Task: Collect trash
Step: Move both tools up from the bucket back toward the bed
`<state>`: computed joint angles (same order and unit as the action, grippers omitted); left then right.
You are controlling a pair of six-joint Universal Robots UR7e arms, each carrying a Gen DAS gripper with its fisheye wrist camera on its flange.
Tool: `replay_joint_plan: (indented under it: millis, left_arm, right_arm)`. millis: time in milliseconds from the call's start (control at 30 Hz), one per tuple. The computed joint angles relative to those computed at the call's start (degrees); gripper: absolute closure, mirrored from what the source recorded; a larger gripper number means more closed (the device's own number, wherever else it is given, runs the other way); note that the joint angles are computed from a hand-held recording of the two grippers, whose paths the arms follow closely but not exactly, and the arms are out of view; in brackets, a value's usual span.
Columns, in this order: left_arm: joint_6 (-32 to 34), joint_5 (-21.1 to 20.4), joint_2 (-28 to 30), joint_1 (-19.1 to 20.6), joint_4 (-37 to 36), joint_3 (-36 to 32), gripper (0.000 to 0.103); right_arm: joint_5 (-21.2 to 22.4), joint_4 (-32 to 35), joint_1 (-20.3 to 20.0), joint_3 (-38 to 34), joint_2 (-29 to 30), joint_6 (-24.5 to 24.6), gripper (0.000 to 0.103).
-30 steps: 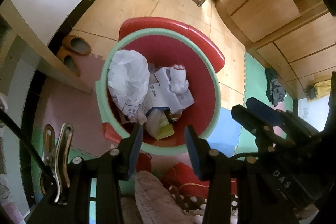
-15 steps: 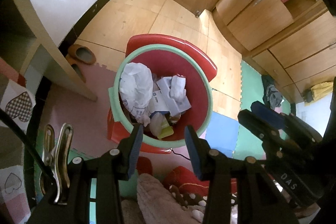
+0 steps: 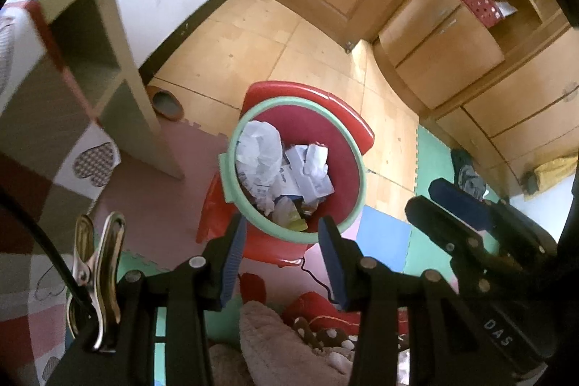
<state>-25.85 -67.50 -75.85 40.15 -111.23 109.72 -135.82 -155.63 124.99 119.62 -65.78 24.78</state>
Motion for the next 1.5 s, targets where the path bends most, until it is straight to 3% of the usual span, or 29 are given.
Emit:
replay_joint_plan:
  millis: [233,667,1033,1500]
  left_arm:
    - [-1.85,0.98,-4.72,-0.71,2.44,-0.32,0.06]
    - [-7.96,8.9,-14.84,-2.95,10.79,-1.52,0.06]
    - [-16.35,15.62,-23.3,-6.37,24.75,-5.14,0.06]
    - [-30.49,21.21,-29.58,-10.3,46.57,-15.63,0.06]
  right_arm:
    - [1.86,-0.28,2.7,-2.85,1.82,-2.02,0.069]
    - [5.61,-0.12,8.18,-11.93,8.71,-7.6,0.069]
    - [9.62,0.07,12.72,-19.87,14.84,-10.86,0.069]
    - [14.61,4.66,17.26,-32.09,22.62,-14.26,0.069]
